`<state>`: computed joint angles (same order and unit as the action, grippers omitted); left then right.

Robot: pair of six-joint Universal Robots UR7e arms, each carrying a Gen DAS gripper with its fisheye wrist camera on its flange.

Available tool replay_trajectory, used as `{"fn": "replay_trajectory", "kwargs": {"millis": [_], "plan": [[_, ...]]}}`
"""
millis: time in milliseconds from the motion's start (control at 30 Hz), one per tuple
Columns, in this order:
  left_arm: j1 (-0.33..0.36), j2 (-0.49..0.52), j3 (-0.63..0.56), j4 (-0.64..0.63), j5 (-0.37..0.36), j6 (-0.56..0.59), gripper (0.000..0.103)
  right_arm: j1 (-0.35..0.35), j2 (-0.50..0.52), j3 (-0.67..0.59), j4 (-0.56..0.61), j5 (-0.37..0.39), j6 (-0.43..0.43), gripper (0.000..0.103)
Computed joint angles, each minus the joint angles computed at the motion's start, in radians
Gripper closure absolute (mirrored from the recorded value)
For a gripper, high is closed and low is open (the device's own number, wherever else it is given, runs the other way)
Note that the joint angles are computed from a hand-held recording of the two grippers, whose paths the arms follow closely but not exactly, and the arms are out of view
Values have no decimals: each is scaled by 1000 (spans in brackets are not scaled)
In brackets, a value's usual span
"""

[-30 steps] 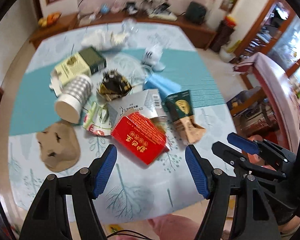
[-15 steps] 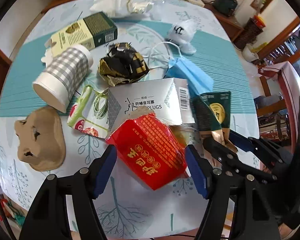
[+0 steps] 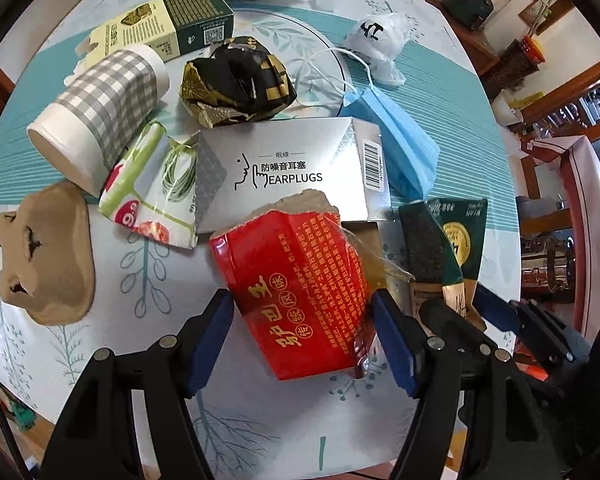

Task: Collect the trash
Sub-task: 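Grasp the green milk carton with the right tool while the left tool grasps the red box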

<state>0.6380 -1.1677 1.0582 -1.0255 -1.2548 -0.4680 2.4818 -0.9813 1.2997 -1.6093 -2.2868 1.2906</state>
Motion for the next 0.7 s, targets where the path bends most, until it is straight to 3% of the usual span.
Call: {"fn": "replay_trajectory", "kwargs": {"millis": [267,467,700], "plan": [[1,-9,21,-14,-9,-3,34,7,7,-3,10,-11,23,62],[-12,-28,30,-9,2,27,47,16,6,6,-13,-6,33,63],[-31,-71,35,28,35,47,53,35,19,0,-29,-7,69,65]]}}
